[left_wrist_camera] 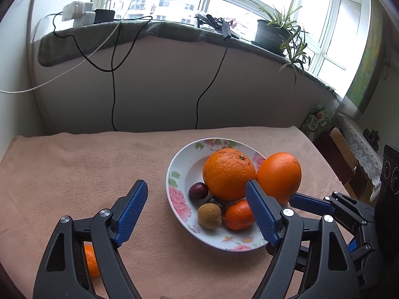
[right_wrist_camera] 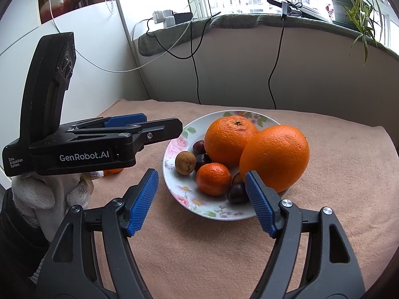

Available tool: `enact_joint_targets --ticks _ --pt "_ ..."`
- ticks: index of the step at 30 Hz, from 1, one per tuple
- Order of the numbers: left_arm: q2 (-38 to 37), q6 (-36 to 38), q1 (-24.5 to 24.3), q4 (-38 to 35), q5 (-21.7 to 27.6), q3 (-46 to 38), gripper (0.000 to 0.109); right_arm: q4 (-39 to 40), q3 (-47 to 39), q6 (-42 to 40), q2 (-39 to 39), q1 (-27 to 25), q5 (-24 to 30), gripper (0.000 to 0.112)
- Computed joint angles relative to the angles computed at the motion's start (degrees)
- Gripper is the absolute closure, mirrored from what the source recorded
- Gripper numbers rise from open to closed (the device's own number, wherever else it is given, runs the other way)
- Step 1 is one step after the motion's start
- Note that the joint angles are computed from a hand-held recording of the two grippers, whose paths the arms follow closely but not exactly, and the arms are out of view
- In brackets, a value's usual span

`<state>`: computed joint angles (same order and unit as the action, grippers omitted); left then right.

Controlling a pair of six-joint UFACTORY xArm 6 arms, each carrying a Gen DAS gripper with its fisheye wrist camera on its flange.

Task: Organize fruits
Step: 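Withdraw both tools from the plate toward the two mandarins on the towel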

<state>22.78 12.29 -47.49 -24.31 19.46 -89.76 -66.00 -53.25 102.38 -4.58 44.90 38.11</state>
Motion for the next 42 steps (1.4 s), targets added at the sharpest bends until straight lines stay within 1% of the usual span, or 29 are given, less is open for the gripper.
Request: enact_joint_targets --ticks 2,5,9,30,42 --pt "-0.4 -0.4 0.0 0.5 -0.3 0.5 0.028 -1.2 0.1 1.0 -0.2 0.3 0.3 0.022" --pt "-1.1 -0.8 -0.1 1.2 -0.8 1.3 0.027 -2.2 0.0 1.8 -0.3 0.7 0.9 0.021" --pt "-2.0 -0.6 -0.1 1.0 -1.3 2.4 0.027 -1.5 -0.4 1.0 0.1 0.6 0.3 0.018" --pt "-9.0 -0.1 0.8 0.1 -5.5 10.8 0.027 -1.0 -3.2 -0.2 1.8 3.5 2.7 0.018" --pt "-11.7 -1.4 1.9 1.0 -7.1 14.7 0.027 -1.0 -4.4 -0.2 2.8 3.5 2.0 0.018"
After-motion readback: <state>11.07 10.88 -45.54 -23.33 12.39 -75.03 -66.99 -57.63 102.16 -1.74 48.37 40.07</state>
